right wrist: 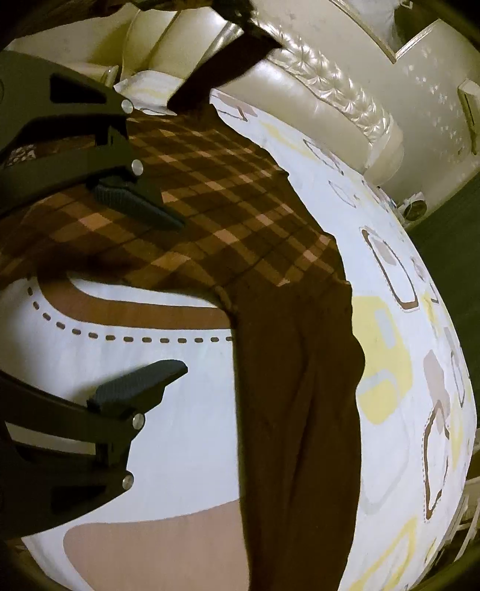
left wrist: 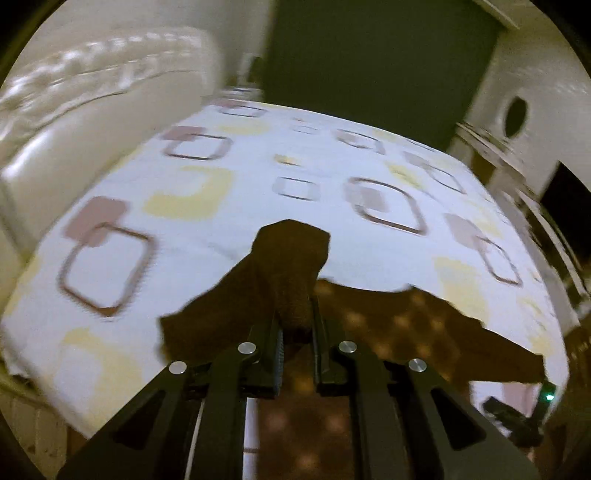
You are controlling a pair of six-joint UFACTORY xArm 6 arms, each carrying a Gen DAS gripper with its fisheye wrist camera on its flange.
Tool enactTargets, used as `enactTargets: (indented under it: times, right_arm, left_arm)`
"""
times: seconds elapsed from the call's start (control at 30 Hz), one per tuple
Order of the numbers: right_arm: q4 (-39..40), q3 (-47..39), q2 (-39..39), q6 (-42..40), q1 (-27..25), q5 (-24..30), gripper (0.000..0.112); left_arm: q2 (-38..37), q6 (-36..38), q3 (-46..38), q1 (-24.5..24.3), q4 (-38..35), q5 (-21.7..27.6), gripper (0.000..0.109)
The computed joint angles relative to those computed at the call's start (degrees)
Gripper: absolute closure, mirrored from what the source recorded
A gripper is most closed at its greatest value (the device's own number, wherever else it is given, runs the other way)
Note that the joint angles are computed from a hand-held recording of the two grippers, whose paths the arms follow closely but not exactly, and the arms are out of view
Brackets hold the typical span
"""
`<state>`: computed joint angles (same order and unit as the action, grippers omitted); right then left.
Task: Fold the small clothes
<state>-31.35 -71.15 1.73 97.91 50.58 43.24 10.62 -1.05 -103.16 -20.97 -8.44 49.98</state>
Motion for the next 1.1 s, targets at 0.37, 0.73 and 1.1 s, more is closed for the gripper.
enactTargets:
  times: [0.37,0.73,1.1]
  right_arm:
    - [-2.75,6.47,-4.92,4.90,-0.70,-3.53,0.039]
    - [-2.12,7.86,-5.28,5.76,-1.04,-5.02,0.039]
    - [-0.98,6.07,-3.52,5.11,-0.94,-5.60,0.039]
  left_arm:
    - [9.10,-4.62,-2.07,-16.37,4.88,-1.40,0.097]
    - [15.63,-9.47,1.05,-20.57,6.17,-3.19,0.096]
    - [5.01,-3.22,16.60,-19.22,0.50,-17.26,0.036]
